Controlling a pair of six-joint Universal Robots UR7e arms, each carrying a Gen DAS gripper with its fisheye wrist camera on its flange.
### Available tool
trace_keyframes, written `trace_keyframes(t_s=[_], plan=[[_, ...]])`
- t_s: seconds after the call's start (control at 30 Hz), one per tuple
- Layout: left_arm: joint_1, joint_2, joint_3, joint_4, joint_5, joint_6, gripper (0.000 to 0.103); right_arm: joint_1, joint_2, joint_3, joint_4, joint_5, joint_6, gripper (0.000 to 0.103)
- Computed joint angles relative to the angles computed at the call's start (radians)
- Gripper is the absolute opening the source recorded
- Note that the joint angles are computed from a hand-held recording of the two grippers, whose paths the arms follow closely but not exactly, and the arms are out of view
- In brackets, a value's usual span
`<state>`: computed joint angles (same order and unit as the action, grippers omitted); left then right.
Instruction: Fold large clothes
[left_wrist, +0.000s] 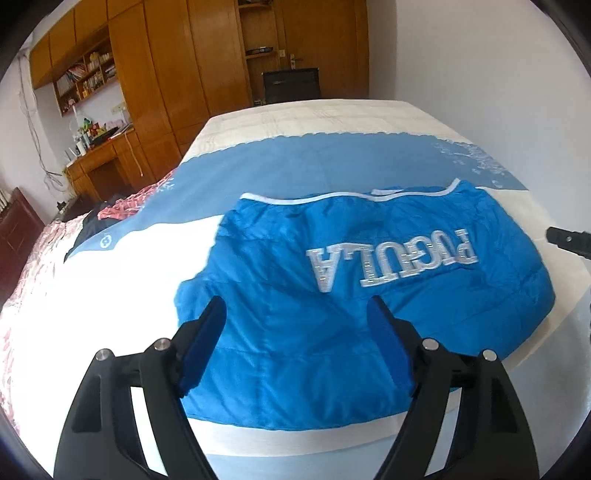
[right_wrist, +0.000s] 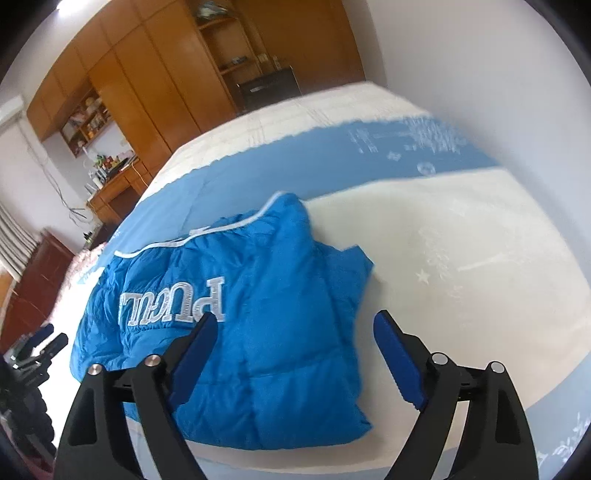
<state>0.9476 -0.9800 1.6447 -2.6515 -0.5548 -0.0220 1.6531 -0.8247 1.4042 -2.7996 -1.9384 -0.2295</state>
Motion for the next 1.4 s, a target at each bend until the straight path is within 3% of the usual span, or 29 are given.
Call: trace_keyframes(t_s=[0.23, 0.37, 0.43, 0.63, 0.8, 0.93, 1.0, 1.03, 1.07, 1.17, 1.23, 1.33, 1.4], plan=[[0.068, -0.023, -0.049, 0.123, -0.039, -0.107, 0.084, -0.059, 0.016, -0.086, 0.202, 0.076, 0.064, 0.088], [0.141, -0.038, -0.112, 0.247, -0.144, -0.246, 0.084, -0.075, 0.042, -0.132, 0.291, 0.090, 0.061, 0.091], [0.166, -0.042, -0.132, 0.271, -0.189, -0.266, 0.084, -0.082, 0.055, -0.155, 0.329, 0.095, 0.061, 0.092], [0.251, -0.049, -0.175, 0.292, -0.420, -0.286, 0.088, -0.112, 0.073, -0.201, 0.422, 0.179, 0.085, 0.095], [0.294, -0.032, -0.204, 0.306, -0.525, -0.288, 0.094, -0.134, 0.094, -0.238, 0.472, 0.249, 0.113, 0.100], [0.301, 0.003, -0.238, 0.334, -0.536, -0.275, 0.100, -0.136, 0.124, -0.289, 0.502, 0.274, 0.110, 0.100], [0.295, 0.022, -0.259, 0.354, -0.522, -0.282, 0.099, -0.135, 0.144, -0.323, 0.521, 0.282, 0.108, 0.097], [0.293, 0.027, -0.265, 0.354, -0.522, -0.283, 0.099, -0.133, 0.152, -0.338, 0.530, 0.280, 0.107, 0.091], [0.291, 0.029, -0.267, 0.354, -0.520, -0.287, 0.099, -0.132, 0.160, -0.352, 0.545, 0.284, 0.105, 0.077], [0.277, 0.031, -0.264, 0.355, -0.489, -0.268, 0.073, -0.136, 0.182, -0.401, 0.619, 0.333, 0.130, 0.043], [0.269, 0.016, -0.247, 0.338, -0.492, -0.248, 0.048, -0.130, 0.172, -0.394, 0.625, 0.343, 0.127, 0.032], [0.260, -0.003, -0.232, 0.317, -0.506, -0.253, 0.027, -0.120, 0.138, -0.355, 0.609, 0.368, 0.121, 0.024], [0.240, -0.024, -0.209, 0.299, -0.498, -0.255, 0.019, -0.106, 0.105, -0.323, 0.598, 0.387, 0.109, 0.022]])
